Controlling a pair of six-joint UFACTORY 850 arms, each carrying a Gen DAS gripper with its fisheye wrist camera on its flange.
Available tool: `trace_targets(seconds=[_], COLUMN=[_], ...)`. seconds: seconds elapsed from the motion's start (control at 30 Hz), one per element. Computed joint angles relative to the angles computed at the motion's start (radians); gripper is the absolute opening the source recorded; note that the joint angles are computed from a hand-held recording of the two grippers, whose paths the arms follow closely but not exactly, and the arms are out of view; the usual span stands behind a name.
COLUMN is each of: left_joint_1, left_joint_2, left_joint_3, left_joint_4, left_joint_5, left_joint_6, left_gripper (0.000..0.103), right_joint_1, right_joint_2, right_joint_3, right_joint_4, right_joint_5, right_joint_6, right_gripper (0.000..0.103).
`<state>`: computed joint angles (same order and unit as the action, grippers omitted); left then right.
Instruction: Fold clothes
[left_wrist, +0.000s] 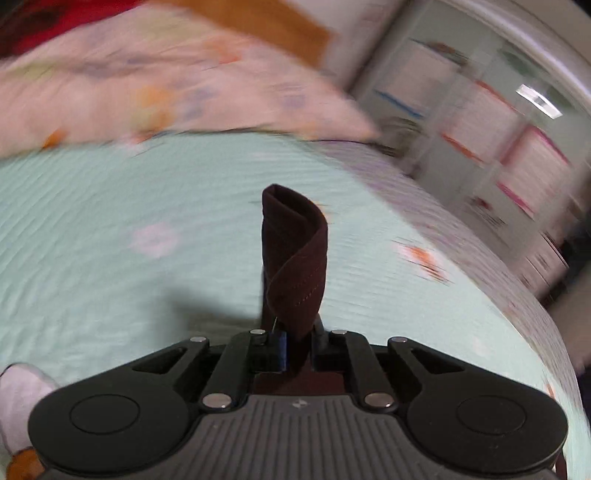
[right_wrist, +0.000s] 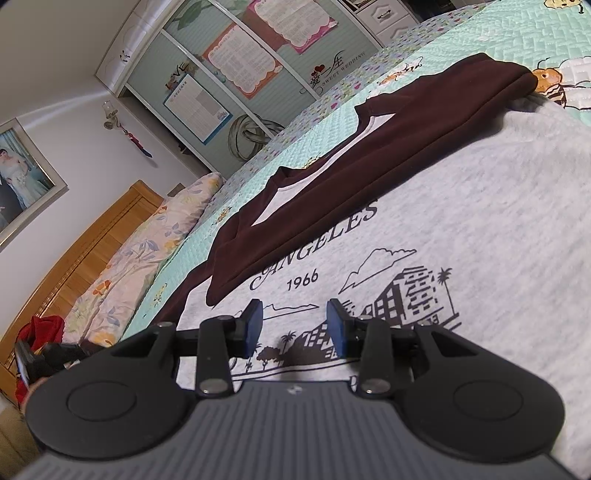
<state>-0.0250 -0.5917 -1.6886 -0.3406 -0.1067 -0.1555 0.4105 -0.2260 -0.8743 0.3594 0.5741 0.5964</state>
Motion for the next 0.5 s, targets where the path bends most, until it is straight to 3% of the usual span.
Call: trace_targets(seconds=[0.13,0.2,0.4,0.5], left_joint_1=[-0.078,-0.113,-0.248,-0.322], left_joint_2=[-0.005,-0.028,-0.159,-0.256], left_joint_3=[-0.098,-0.176,-0.487,-0.672], left_joint_4=[-0.261,-0.33,-0.205,-0.137], left_joint_5=[-0.09,-0.155,-0.283,-0.354], left_joint_6=[0.341,0.416,0.36,0.319], left_gripper=[0.011,0.011,0.012,0.013], right_joint_1=[-0.006,-0.01,-0.038,-0.078], right_joint_2=[0.034,0.073,0.239,0.279], right_joint_3=[0.017,0.051,0.219,0.283], right_joint_4=[-0.083,-0.141,0.027,0.067], right_joint_5=[-0.004,0.03,0.122,0.154], right_joint_6=[0.083,0.137,-0.063,-0.04], right_gripper=[0.042,0.042,0.047,0.048])
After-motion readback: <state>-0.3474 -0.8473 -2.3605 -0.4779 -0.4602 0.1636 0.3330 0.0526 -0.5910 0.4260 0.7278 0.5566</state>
